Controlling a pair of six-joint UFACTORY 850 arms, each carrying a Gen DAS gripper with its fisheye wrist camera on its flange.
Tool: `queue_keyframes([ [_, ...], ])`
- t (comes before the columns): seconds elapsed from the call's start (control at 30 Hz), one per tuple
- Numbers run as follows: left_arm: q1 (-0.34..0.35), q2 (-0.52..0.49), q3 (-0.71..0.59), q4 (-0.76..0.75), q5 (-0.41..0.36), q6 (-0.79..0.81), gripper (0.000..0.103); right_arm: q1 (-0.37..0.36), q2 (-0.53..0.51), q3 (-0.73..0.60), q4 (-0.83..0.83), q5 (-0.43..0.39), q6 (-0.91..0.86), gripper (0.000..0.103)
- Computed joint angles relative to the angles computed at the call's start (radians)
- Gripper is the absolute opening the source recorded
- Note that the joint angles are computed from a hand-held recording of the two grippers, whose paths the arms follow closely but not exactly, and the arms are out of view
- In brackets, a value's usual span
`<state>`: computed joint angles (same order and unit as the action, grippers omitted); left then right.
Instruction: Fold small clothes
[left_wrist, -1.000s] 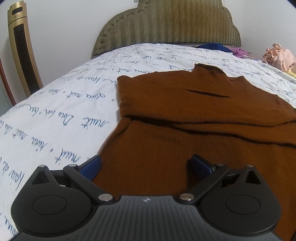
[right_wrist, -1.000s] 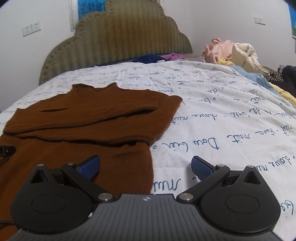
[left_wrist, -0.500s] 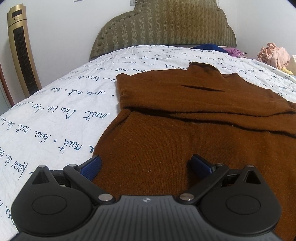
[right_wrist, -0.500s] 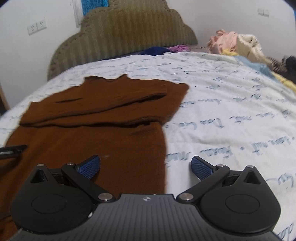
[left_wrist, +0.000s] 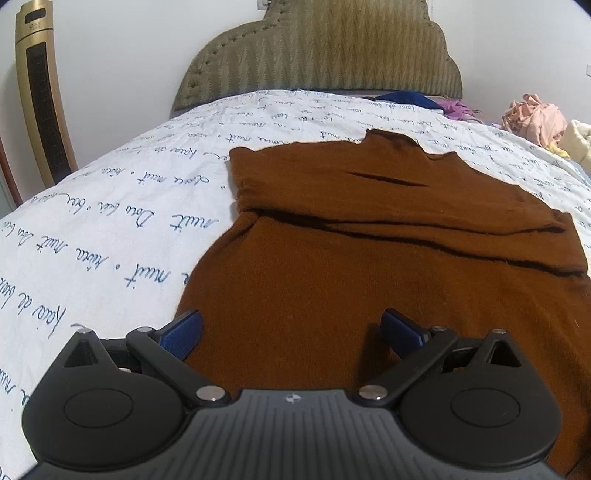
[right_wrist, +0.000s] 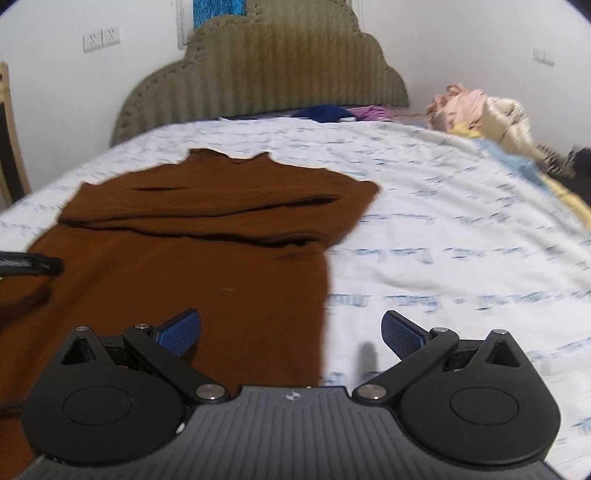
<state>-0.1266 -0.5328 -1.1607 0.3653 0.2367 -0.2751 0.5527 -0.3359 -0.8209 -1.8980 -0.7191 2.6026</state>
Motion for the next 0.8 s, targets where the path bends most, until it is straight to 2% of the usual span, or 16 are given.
queue_keyframes([
  [0.07,-0.001,0.004,0.009,-0.012,0.0,0.024,0.103,-0.003,-0.003,0.004,0.003,0.011,-0.007,0.103],
  [0.17,-0.009,0.008,0.028,-0.118,0.022,0.159,0.103,-0.003,-0.019,-0.005,0.012,0.022,-0.023,0.103],
  [0.27,-0.014,0.006,0.033,-0.171,0.031,0.218,0.103,0.001,-0.028,-0.011,-0.009,0.023,-0.018,0.103],
  [0.67,-0.016,0.002,0.039,-0.217,0.047,0.269,0.103,-0.011,-0.022,-0.005,-0.066,0.07,0.076,0.103],
  [0.8,-0.017,0.001,0.039,-0.221,0.05,0.273,0.103,-0.003,-0.028,-0.008,-0.054,0.058,0.056,0.103],
])
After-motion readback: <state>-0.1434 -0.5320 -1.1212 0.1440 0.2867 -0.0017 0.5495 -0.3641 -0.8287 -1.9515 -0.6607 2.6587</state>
